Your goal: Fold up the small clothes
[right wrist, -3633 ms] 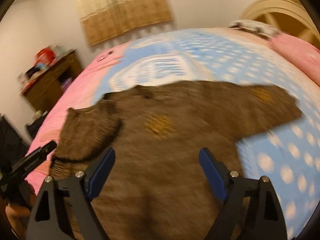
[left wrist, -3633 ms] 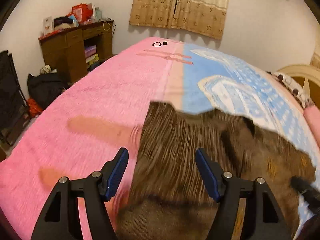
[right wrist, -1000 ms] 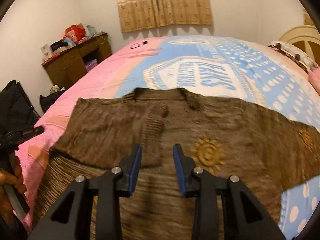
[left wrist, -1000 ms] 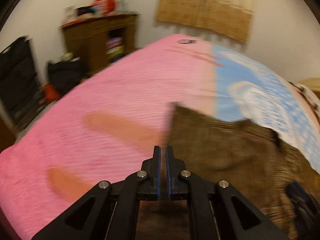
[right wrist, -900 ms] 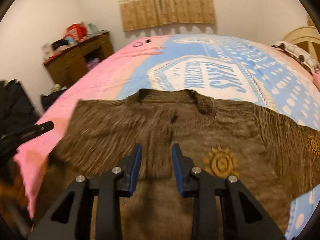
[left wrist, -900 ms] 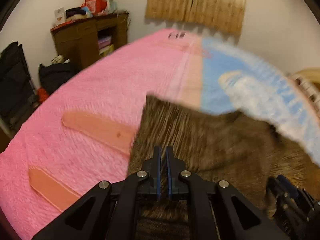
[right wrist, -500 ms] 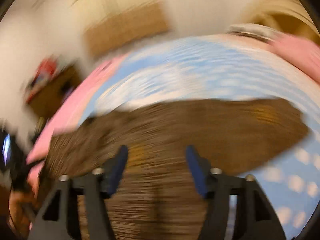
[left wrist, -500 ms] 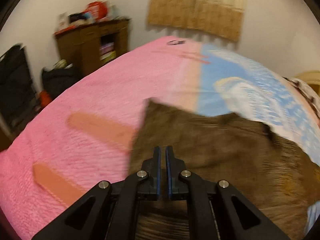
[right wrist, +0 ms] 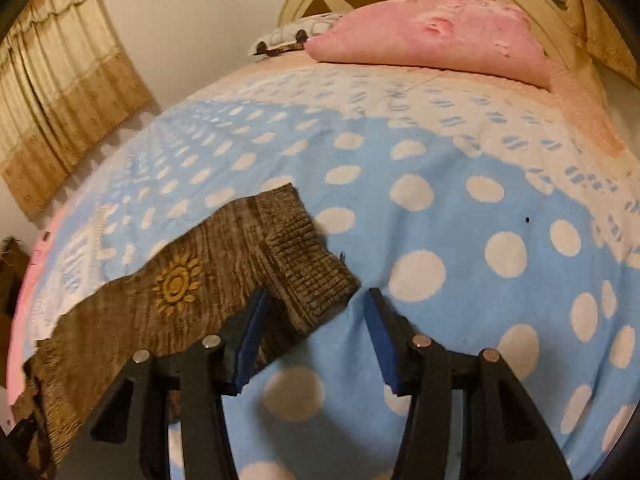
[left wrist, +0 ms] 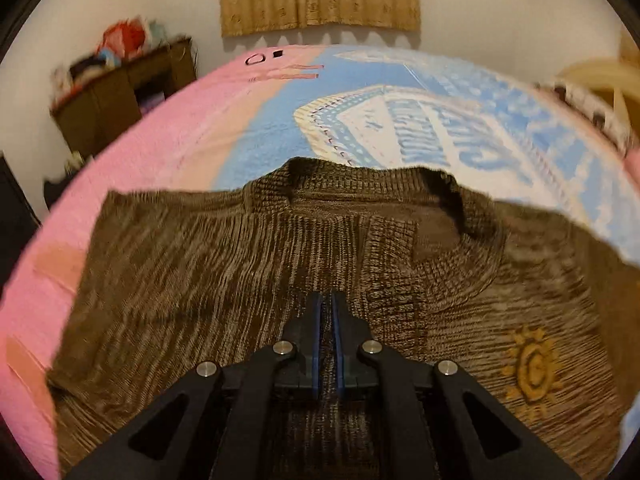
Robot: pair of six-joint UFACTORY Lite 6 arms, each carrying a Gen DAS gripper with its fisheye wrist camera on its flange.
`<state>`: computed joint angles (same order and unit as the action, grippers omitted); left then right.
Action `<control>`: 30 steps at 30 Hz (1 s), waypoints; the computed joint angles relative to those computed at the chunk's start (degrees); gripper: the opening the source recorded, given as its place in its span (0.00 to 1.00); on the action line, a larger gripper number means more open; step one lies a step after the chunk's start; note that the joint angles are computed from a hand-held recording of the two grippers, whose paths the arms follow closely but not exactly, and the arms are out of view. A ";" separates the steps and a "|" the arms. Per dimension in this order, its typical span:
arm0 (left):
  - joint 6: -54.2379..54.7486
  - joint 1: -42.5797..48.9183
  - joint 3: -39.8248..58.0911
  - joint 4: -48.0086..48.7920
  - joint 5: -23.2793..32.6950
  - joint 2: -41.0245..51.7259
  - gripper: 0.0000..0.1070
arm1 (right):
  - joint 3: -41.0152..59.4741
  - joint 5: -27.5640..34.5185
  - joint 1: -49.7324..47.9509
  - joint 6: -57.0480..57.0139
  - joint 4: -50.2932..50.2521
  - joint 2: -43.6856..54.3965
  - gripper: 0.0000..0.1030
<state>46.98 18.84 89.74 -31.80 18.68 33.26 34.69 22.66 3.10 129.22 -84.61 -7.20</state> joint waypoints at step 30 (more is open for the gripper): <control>19.24 33.78 27.79 -16.33 40.05 18.03 0.06 | 84.11 12.67 48.57 -46.79 23.83 58.62 0.14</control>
